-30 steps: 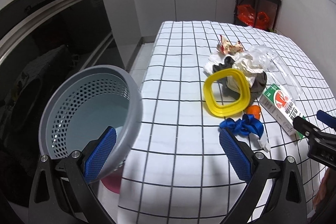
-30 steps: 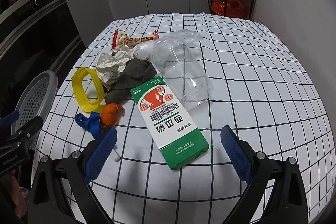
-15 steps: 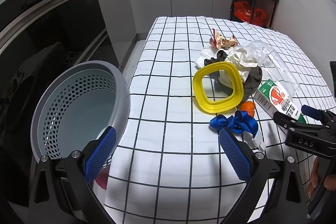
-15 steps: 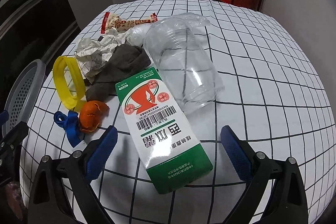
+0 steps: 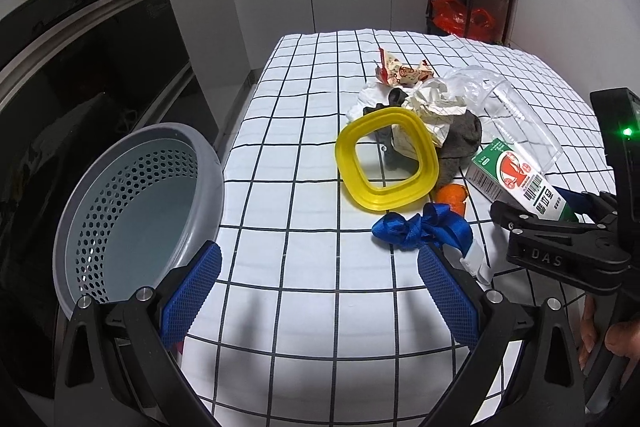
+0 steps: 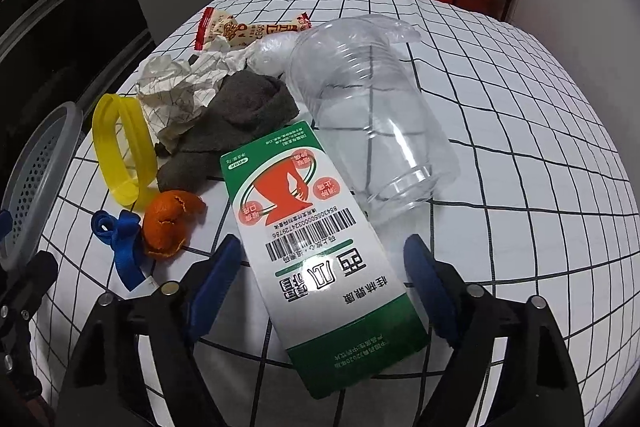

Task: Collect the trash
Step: 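Grasp the green carton with the right tool while the left tool approaches the blue ribbon, then close the left tool on the blue ribbon and lift it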

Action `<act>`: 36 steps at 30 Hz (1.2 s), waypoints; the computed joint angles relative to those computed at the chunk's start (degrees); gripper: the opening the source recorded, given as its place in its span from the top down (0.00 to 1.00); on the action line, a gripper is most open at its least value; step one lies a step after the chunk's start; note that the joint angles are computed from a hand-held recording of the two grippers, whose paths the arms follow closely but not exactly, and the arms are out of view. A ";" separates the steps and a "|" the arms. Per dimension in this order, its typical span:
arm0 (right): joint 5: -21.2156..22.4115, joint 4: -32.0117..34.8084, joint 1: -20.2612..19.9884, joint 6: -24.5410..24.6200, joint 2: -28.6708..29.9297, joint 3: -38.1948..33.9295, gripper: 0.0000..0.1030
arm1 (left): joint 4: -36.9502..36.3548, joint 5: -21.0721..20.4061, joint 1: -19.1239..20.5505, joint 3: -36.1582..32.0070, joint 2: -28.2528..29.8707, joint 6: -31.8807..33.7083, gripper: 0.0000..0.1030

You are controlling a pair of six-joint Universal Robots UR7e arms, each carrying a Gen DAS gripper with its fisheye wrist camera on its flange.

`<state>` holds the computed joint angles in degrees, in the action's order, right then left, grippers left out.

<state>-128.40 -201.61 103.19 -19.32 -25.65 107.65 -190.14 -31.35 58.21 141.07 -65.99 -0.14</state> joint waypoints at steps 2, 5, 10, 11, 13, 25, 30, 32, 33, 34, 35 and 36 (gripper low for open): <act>0.45 -0.01 0.11 -0.15 -0.20 0.25 0.41 | -0.19 0.07 -0.23 0.18 0.14 -0.22 0.06; 3.04 1.03 -0.15 1.34 -1.40 1.45 0.46 | -0.43 0.19 -0.42 0.34 0.46 -0.50 0.06; 6.07 -0.55 -0.02 1.92 -3.09 3.63 0.49 | 0.26 0.48 -0.89 0.69 1.07 -2.21 0.06; 6.75 -1.10 0.08 2.12 -3.54 4.18 0.50 | 0.19 0.52 -1.06 0.81 1.18 -2.69 0.06; 7.96 -1.92 0.37 2.83 -4.32 5.27 0.51 | -0.29 0.69 -1.23 0.88 1.47 -3.35 0.06; 12.08 -5.34 0.83 3.23 -8.21 9.00 0.51 | 0.45 -1.43 -1.78 -0.83 4.29 -7.36 0.06; 13.45 -6.82 0.31 4.11 -9.80 10.44 0.51 | 0.58 -2.07 -1.75 -2.15 7.02 -8.25 0.06; 13.66 -7.17 0.29 4.35 -10.04 10.63 0.51 | 0.67 -2.40 -1.51 -2.85 8.12 -8.69 0.06; 13.79 -7.17 0.23 4.47 -10.22 10.74 0.51 | 0.65 -2.24 -1.49 -3.12 8.60 -8.84 0.06; 13.88 -7.14 0.18 4.63 -10.35 10.81 0.51 | 0.66 -1.92 -1.47 -3.45 9.11 -8.98 0.06; 13.99 -7.12 0.13 4.75 -10.45 10.88 0.51 | 0.51 -1.57 -1.38 -3.89 9.82 -8.96 0.06; 14.08 -7.07 0.08 4.79 -10.55 10.92 0.51 | 0.57 -1.45 -1.37 -4.07 10.06 -9.07 0.06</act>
